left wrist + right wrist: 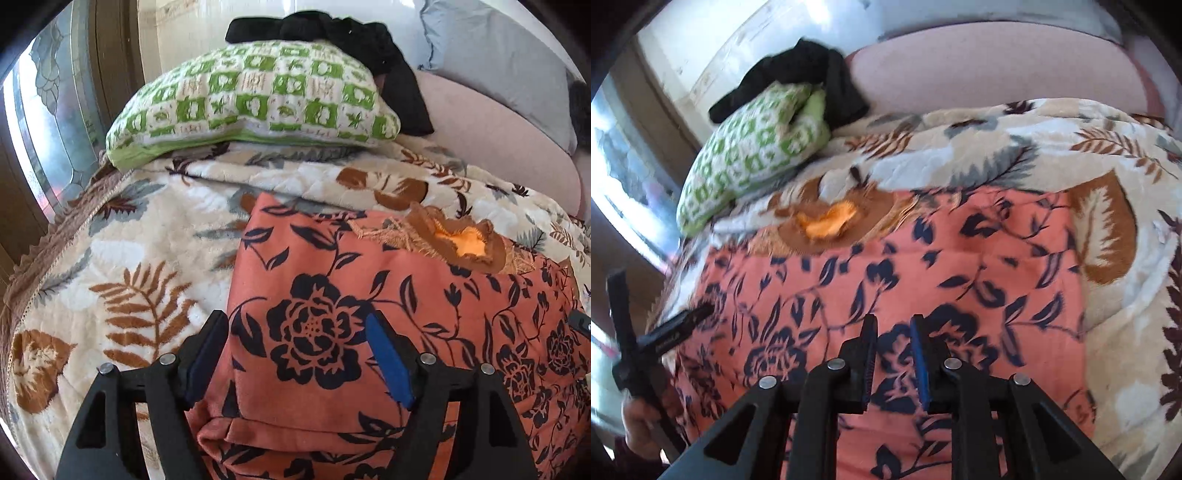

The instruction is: Fold small clothes

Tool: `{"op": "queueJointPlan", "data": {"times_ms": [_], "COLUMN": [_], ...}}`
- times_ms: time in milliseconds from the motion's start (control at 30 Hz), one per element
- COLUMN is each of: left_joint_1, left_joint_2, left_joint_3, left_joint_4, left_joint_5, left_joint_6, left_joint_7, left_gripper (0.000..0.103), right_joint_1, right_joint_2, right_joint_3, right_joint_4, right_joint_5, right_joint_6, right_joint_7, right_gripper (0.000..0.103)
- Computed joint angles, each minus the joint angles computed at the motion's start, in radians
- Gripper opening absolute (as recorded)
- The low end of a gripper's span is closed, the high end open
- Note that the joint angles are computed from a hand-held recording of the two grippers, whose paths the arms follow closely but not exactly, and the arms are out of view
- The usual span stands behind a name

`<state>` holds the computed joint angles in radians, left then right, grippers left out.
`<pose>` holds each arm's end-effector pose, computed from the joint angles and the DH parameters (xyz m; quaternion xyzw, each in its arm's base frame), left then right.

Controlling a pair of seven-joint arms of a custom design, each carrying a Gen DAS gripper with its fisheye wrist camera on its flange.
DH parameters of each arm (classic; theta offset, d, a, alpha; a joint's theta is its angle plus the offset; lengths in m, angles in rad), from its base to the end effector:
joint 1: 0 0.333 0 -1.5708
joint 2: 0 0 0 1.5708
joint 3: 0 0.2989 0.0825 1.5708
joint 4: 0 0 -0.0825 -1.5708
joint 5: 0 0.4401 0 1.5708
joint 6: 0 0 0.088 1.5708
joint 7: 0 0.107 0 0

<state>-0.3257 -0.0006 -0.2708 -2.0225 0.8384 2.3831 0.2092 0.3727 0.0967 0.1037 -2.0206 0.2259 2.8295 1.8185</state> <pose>0.5301 -0.3513 0.4482 -0.7324 0.5734 -0.2242 0.2908 0.5974 0.2939 0.4399 -0.6728 0.6496 -0.0744 0.3462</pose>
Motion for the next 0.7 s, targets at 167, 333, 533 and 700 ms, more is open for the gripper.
{"op": "queueJointPlan", "data": {"times_ms": [167,333,533,700], "left_joint_1": [-0.016,-0.03,-0.055,-0.073], "left_joint_2": [-0.015,0.076,0.172,0.186], "left_joint_3": [-0.02,-0.019,-0.001,0.014], "left_joint_4": [-0.001,0.058,0.137,0.155], "left_joint_5": [0.234,0.062,-0.247,-0.262], "left_joint_6": [0.073,0.139,0.094,0.082], "left_joint_7": [-0.083,0.16,0.406,0.414], "left_gripper": [0.08,0.088,0.099,0.103], "right_joint_1": [0.007,-0.004,-0.015,-0.005], "right_joint_2": [0.027,0.028,0.007,-0.012], "right_joint_3": [-0.067,-0.046,-0.021,-0.002], "right_joint_4": [0.022,0.039,0.025,0.025], "right_joint_5": [-0.287,-0.281,-0.174,-0.122], "right_joint_6": [-0.082,-0.113,-0.111,-0.136], "right_joint_7": [0.35,0.323,0.261,0.184], "right_gripper": [0.02,0.02,0.02,0.02]}}
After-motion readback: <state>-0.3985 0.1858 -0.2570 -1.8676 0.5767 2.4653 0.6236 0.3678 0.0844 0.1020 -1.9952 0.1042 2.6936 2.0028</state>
